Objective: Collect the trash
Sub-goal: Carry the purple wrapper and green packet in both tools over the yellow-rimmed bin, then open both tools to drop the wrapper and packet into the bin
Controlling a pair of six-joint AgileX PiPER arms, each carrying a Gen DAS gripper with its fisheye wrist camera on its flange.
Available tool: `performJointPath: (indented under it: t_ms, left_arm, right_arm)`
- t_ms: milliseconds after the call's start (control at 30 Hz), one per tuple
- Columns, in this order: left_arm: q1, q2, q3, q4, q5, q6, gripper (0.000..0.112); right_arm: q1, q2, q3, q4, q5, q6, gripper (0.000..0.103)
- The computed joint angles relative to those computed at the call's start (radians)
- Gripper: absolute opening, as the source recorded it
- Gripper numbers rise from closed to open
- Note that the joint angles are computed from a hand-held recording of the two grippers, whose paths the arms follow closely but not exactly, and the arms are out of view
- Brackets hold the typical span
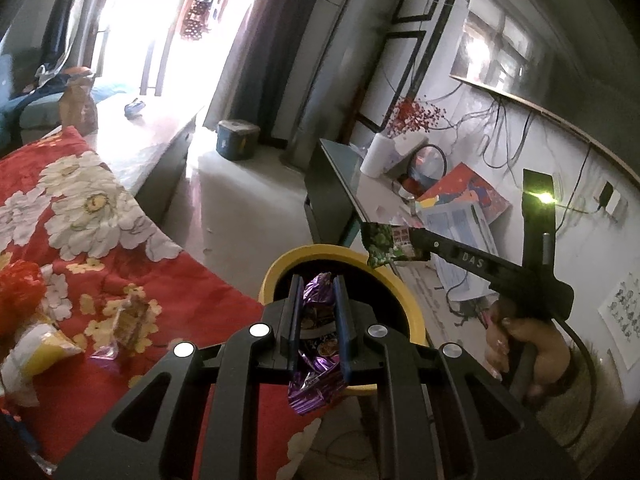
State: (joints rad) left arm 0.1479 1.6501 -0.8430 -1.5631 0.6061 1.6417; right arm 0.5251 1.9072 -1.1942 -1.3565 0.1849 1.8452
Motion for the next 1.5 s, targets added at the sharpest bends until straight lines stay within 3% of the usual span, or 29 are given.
performJointPath:
  t_ms: [400, 1500]
  left_arm:
    - [-0.076, 0.049, -0.018, -0.037, -0.034, 0.035, 0.015]
    - [-0.224, 0.233, -0.132, -0.062, -0.101, 0.03, 0.015]
  right_arm:
    - [-0.017, 0.015, 0.004, 0.007, 0.052, -0.008, 0.003]
    - [-0.105, 0.08, 0.012, 0.154, -0.007, -0.114, 0.003]
